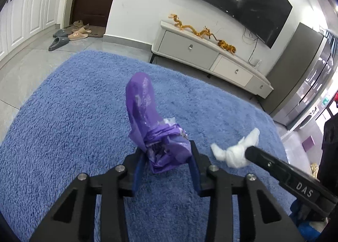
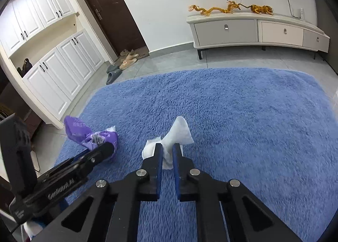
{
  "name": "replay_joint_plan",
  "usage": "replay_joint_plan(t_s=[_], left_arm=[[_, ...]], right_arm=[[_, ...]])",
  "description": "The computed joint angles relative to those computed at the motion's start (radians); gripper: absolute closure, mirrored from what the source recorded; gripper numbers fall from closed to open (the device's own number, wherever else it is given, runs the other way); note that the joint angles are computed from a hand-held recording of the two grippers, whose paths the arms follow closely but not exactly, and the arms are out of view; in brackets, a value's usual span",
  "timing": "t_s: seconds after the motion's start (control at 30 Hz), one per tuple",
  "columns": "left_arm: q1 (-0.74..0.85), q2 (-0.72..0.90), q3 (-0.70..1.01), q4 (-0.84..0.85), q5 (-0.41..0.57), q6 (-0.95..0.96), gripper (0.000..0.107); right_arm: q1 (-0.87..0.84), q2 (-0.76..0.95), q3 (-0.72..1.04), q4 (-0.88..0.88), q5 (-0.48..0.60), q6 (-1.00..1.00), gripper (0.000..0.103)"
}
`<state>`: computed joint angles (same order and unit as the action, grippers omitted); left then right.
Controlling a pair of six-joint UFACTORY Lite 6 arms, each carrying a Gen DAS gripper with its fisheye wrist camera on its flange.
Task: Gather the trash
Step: 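Carry both items over the bin and open both tools to drop them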
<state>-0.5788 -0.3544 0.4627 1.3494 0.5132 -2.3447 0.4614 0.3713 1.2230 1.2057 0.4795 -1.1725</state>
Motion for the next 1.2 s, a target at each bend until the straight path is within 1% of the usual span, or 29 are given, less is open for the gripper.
replay_joint_plan(t_s=[0.1,0.27,0.4,0.5,0.6,0.73,0.8,0.97,1.03,1.07,1.2], left_arm=[[-0.054,-0.032,-0.006,-0.034,0.055,0.009,0.072],[-0.209,-0.087,0.010,-0.138,0.216,0.066,0.072],[-0.323,-0.092,0.040,-0.179,0.321,0.051,0.072],[-0.383,-0.079,0.073,-0.201,0.374,0.048,0.072],[-0.449,-0.046,0.127,-0.215,0.427,0.048,0.072],[-0.531,0.043,0.240,-0.219,0.478,0.055,0.072],[-0.570,0.117,0.323,-0.216,0.492,0.065,0.072],[-0.620,0.311,0.554,-0.205,0.494,0.130,0.072],[-0.634,0.407,0.674,-0.205,0.485,0.174,0.072],[-0.638,0.453,0.732,-0.207,0.480,0.198,0.072],[-0.646,0.686,1.035,-0.238,0.444,0.337,0.072]], right_arm=[[-0.012,-0.065,-0.063,0.028,0.002,-0.037,0.095],[-0.039,-0.190,-0.170,0.061,0.021,-0.090,0.097],[-0.080,-0.315,-0.261,0.067,0.052,-0.100,0.097],[-0.131,-0.400,-0.322,0.060,0.091,-0.092,0.097],[-0.188,-0.508,-0.387,0.016,0.124,-0.055,0.098],[-0.339,-0.659,-0.457,-0.040,0.238,-0.028,0.098],[-0.432,-0.714,-0.479,-0.056,0.307,-0.030,0.098],[-0.653,-0.824,-0.515,-0.093,0.464,-0.058,0.098],[-0.763,-0.851,-0.520,-0.098,0.540,-0.087,0.098],[-0.848,-0.855,-0.519,-0.099,0.597,-0.113,0.098],[-1.089,-0.826,-0.501,-0.106,0.722,-0.212,0.098]])
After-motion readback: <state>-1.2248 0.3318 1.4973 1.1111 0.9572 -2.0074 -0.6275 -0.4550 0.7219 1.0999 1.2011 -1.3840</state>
